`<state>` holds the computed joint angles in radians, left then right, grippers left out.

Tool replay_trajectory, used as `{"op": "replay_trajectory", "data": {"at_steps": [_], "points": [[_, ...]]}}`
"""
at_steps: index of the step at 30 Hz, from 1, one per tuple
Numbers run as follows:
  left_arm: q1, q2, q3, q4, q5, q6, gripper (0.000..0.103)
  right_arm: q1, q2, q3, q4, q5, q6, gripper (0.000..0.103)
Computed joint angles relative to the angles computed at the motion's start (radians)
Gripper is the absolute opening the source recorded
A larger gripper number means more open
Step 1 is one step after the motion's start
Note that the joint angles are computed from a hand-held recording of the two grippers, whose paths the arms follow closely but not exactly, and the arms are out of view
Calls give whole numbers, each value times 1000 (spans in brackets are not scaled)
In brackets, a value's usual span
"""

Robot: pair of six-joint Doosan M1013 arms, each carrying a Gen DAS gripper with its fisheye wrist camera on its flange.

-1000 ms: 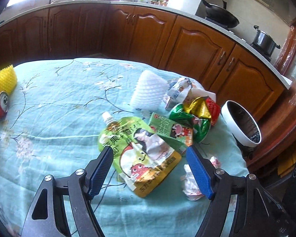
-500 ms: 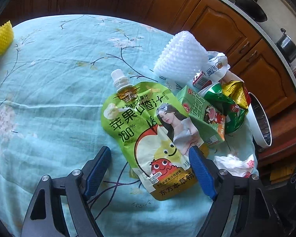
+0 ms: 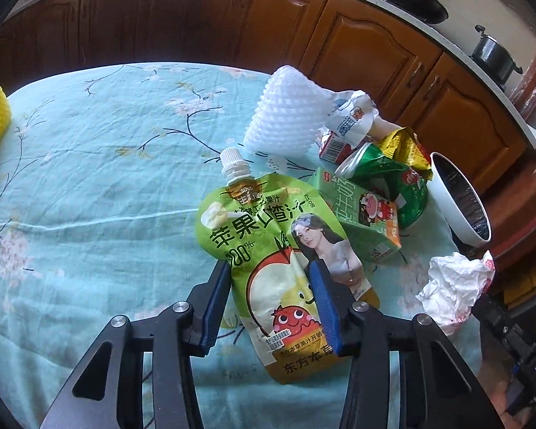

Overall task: Collect trash
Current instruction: 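Grasp the white-and-red plastic bag with the right gripper, then carry the plastic bag over the bin and open the right gripper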

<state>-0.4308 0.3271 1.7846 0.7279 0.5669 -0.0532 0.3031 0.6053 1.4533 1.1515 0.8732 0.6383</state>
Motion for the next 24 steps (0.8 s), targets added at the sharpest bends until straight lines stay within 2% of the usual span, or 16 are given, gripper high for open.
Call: {"op": "replay_trajectory", "data": {"at_steps": [11, 17, 24], "points": [[-63, -36, -6, 169, 40, -67, 41, -22, -27, 26, 58, -32, -50, 11], [-75, -27, -37, 187, 1, -15, 41, -46, -31, 24, 55, -76, -27, 11], [-70, 11, -91, 149, -56, 103, 40, -75, -29, 14, 39, -129, 7, 11]]}}
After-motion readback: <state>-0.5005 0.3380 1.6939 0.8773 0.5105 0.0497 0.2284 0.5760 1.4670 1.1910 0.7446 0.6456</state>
